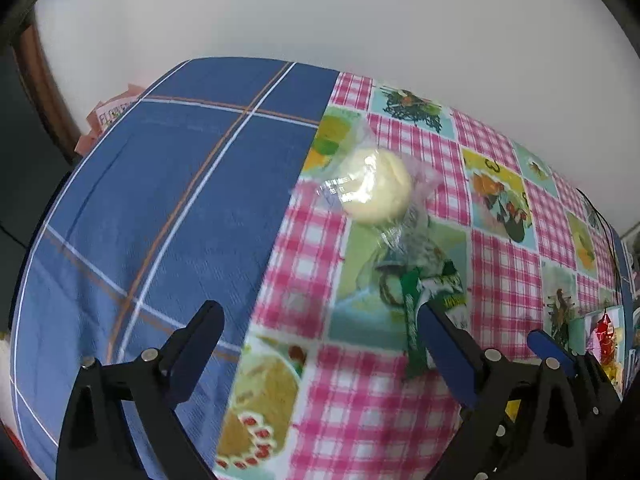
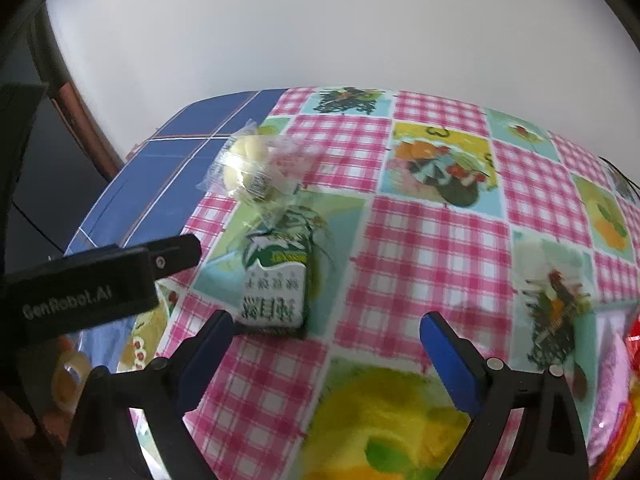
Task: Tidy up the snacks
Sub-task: 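Grasp the clear-wrapped bun with the left tool while the right tool grasps the green biscuit pack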
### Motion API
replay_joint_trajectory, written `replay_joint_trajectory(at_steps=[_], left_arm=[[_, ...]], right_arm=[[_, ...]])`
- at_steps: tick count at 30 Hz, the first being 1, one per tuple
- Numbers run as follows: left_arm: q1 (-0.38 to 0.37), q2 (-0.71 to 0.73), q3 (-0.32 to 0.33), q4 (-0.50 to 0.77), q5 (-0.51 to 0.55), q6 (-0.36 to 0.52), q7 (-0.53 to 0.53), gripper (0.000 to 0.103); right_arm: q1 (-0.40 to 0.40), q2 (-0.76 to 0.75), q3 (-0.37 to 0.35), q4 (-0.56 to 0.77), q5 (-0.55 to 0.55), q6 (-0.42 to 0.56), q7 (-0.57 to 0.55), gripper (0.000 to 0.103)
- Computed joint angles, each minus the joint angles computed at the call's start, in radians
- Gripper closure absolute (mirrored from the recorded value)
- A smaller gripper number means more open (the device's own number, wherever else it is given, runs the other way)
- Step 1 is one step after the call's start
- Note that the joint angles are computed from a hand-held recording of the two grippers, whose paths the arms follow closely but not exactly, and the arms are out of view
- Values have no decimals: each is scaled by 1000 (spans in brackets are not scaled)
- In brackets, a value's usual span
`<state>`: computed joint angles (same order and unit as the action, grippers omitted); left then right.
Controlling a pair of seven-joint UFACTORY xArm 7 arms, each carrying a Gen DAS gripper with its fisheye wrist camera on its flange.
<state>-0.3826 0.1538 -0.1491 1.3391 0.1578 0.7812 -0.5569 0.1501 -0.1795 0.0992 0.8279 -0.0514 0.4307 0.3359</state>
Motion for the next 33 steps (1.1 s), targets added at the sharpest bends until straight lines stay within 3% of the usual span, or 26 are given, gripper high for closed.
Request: replay_joint_trajectory(at_steps=[7, 21, 33], left_arm=[[11, 41, 0, 44, -44, -14, 85, 5], [-5, 73, 6, 52, -42, -36, 94, 5], [-18, 153, 10, 197, -36, 5, 159, 5]], right_arm=[[9, 81, 1, 55, -11, -21, -13, 7], [-14, 115, -25, 67, -38, -45, 13, 7], [-59, 144, -54, 87, 10, -67, -19, 7]])
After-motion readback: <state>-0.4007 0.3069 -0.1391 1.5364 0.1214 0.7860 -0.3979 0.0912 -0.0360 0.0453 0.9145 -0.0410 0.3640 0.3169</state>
